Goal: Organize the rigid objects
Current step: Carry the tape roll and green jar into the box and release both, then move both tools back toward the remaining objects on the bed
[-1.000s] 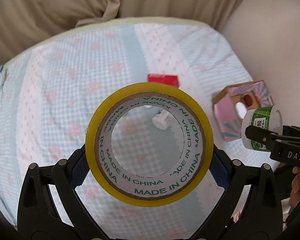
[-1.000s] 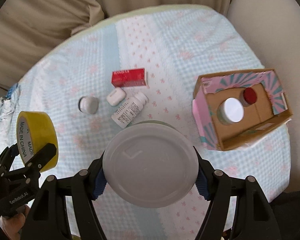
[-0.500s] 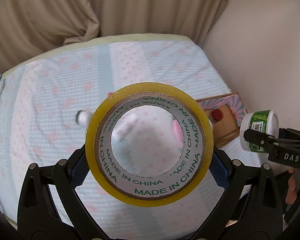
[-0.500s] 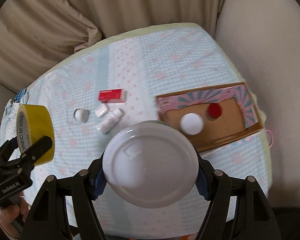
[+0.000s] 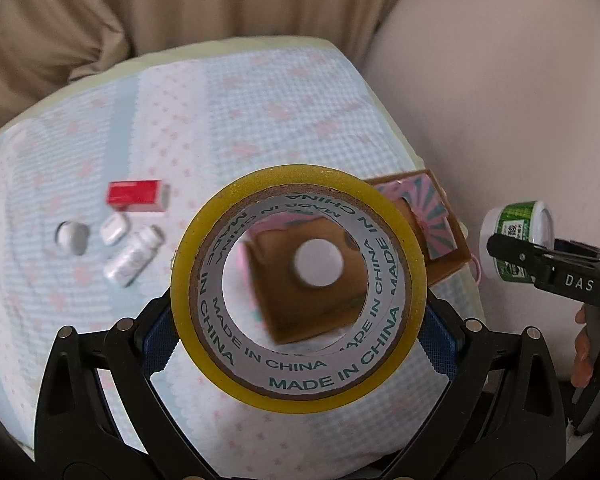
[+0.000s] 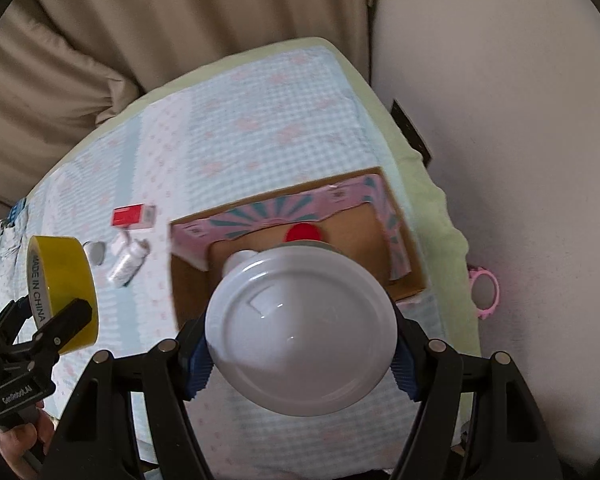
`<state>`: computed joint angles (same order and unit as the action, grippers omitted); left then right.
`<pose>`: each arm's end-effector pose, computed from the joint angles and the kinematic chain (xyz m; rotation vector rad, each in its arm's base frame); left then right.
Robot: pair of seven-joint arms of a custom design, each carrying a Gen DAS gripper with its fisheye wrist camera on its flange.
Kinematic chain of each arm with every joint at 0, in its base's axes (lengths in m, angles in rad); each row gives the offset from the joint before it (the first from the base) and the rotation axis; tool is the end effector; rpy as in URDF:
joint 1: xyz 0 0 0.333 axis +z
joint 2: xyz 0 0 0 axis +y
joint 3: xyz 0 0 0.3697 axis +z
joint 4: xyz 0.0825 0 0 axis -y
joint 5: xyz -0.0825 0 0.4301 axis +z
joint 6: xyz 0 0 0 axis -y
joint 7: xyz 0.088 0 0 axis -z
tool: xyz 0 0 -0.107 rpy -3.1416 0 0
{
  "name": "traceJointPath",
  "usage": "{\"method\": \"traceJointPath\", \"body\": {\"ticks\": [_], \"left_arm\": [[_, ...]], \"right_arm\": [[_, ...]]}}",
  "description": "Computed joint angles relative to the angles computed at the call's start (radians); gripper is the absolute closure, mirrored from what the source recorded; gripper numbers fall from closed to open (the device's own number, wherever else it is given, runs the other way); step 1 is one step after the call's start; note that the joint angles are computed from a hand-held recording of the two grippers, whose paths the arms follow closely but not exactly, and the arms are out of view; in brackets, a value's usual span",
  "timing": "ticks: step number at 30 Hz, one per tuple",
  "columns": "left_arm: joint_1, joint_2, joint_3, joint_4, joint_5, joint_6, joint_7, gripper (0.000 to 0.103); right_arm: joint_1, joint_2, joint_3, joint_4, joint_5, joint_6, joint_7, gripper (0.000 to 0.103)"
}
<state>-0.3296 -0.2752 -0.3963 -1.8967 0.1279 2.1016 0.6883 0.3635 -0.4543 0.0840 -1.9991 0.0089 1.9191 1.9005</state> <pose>0.3930 -0.3832 0.7054 -2.1158 1.9021 -0.6686 0.4111 0.2098 0.7267 -2.0895 1.8624 -0.2421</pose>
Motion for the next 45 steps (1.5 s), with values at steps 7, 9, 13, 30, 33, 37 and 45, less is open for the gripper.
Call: {"method": "traceJointPath", "body": {"ticks": [7,9,13,30,33,37,45], "left_arm": [[-0.045,0.23,0.016,0.146,0.037,0.002,0.035,0.006],[-0.067,0.294,0.032,0.189,0.048,-0.008,0.052,0.006],[-0.102,0.38,0.069,0.236,0.041,-0.019,0.099,0.006],[-0.128,0.479,0.127,0.253,-0.062,-0.081,0.177,0.0],[-0.128,0.446,0.13,0.23,-0.045,-0.055,0.166,0.0],[-0.123,0.415,0.125,0.212,-0.033,-0.048,0.162,0.0],[-0.119,0.359,0.112,0.182,-0.004,-0.055,0.142,0.0]], "right_arm": [[-0.035,0.058,-0.054,-0.039,0.002,0.066,-0.105,0.035],[-0.044,0.072,-0.06,-0.05,0.005,0.079,-0.132,0.035],[-0.061,0.1,-0.063,-0.079,0.004,0.102,-0.178,0.035],[-0.064,0.16,-0.053,-0.171,0.052,0.216,-0.326,0.026],[-0.058,0.118,-0.057,-0.209,0.047,0.297,-0.347,0.0],[-0.054,0.096,-0.064,-0.214,0.054,0.293,-0.359,0.0],[-0.057,0.069,-0.058,-0.211,0.041,0.278,-0.302,0.0]]}}
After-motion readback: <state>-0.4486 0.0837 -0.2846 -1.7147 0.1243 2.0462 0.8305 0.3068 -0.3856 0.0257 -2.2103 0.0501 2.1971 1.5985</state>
